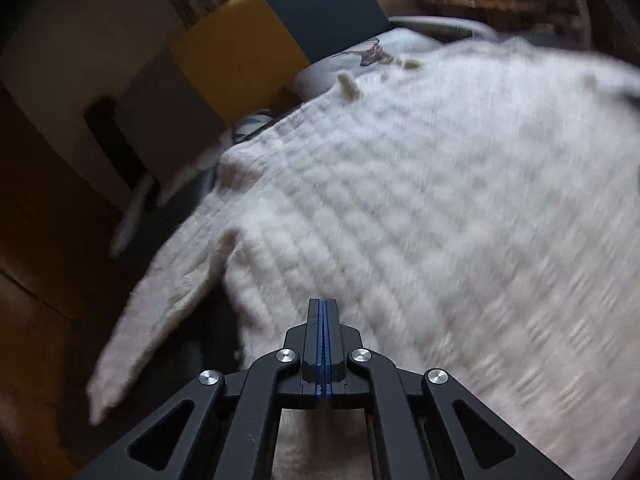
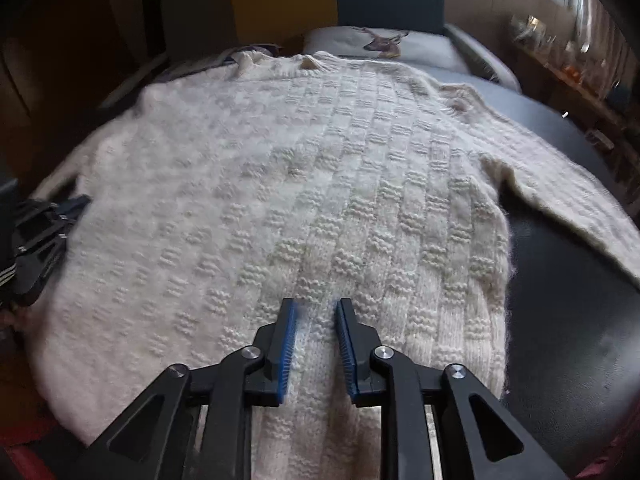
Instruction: Fold clothes
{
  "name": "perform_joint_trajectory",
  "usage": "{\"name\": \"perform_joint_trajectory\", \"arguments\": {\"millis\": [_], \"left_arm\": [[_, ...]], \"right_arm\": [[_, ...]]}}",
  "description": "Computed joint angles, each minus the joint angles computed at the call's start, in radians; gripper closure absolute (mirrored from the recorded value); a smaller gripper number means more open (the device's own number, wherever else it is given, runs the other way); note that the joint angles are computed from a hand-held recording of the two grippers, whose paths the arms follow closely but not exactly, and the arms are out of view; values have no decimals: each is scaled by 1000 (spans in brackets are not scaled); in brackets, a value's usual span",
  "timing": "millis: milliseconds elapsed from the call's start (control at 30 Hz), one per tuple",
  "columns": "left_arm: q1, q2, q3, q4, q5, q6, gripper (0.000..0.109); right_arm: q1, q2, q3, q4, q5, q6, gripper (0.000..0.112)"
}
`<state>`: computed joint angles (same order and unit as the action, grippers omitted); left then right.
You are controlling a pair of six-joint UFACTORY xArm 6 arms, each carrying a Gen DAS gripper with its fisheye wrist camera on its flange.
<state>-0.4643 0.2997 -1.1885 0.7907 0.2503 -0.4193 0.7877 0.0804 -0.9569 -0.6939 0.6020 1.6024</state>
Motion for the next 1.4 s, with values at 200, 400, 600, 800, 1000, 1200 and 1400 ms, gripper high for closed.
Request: {"name": "perform_joint_trajectory", "arguments": {"millis": [200,400,600,800,1000,1200,1400], "left_arm": [[-9,188,-334,114,77,-213,6],[-31,461,-733,74,301,-153,6],[-6,584,-862,-112,322,-79,6],[28,578,-824,-336,255,7,6],[33,596,-838,-416,247,42,6],[33,609,-855,-408,247,35,6],[34,592,-822,-371,228,1,6]], "right_arm": [[-117,-67,-8,-200,4,80,85],[-242,158,-275,-36,-21,-217,85],[-281,423,-580,109,-56,-460,88],[-265,717,-1008,212,168,-702,99],[-313,723,-972,89,100,-451,102],[-288,695,-934,-41,81,-349,98],[-243,840,-1144,256,-110,-765,96]]}}
